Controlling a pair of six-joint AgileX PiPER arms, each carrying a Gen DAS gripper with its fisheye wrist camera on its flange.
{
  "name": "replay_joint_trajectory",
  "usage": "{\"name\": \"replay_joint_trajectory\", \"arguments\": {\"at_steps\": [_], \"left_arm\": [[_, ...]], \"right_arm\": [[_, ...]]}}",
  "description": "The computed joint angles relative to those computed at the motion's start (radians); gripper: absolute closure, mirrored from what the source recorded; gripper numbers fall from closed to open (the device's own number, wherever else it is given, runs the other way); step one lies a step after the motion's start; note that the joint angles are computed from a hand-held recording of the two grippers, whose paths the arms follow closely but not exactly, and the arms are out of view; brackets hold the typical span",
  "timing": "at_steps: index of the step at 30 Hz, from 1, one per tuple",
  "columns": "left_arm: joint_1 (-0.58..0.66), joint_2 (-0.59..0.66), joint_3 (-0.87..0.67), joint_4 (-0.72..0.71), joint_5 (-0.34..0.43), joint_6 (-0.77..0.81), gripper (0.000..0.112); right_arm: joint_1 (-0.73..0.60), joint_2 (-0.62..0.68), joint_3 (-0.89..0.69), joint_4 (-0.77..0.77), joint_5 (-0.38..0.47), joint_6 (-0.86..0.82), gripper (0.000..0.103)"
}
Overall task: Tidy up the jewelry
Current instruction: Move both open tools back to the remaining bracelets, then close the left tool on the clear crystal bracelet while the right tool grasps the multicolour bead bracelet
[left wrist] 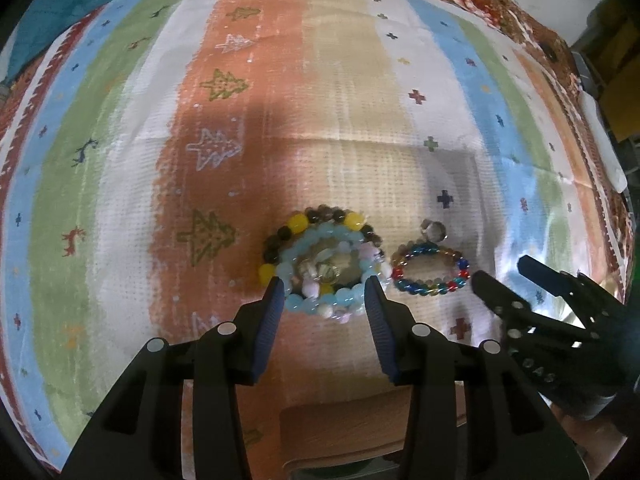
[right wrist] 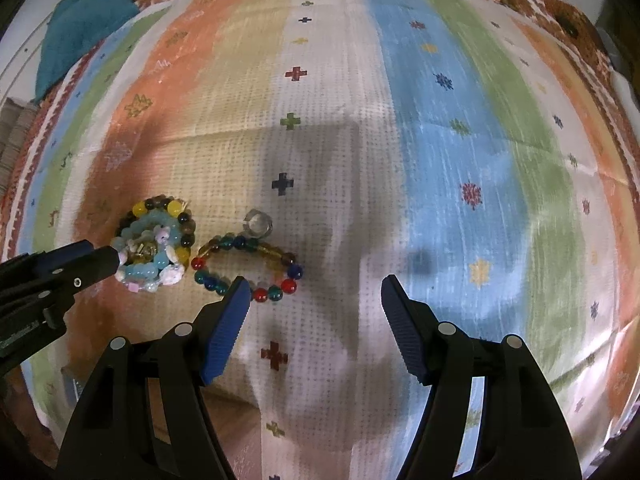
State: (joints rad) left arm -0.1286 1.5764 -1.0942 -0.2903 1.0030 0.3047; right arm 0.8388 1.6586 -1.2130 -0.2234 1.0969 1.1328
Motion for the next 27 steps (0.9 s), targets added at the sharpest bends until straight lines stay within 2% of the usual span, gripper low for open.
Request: {"name": "replay_joint_trajectory", "arguments": {"at_steps": [6,18,25,27], "left_arm": [[-0.019,0.030,-0.008,0.008,-0.005,-0.012,0.083],[-0.052,0.077,-0.005,0.064,-0.041,-0.051,0.091],[-0.070,0.097,-0.002,0.097,-0.064,-0.072,0.102],[-0.071,0.094,-0.003,0.102,-0.067,-0.076,0.103]], "right_arm": [[-0.021,0.029,-0.013,0.016,-0.018,-0.036,0.035],[-0.045,0.086,-0.030,0.041,-0.042,-0.086,0.036],[-0.024,0.132,-0.061,0.020,-0.005,-0.092,0.050],[-0.015,0.146,-0.073,0.007,0.013,-0.092,0.060]]}}
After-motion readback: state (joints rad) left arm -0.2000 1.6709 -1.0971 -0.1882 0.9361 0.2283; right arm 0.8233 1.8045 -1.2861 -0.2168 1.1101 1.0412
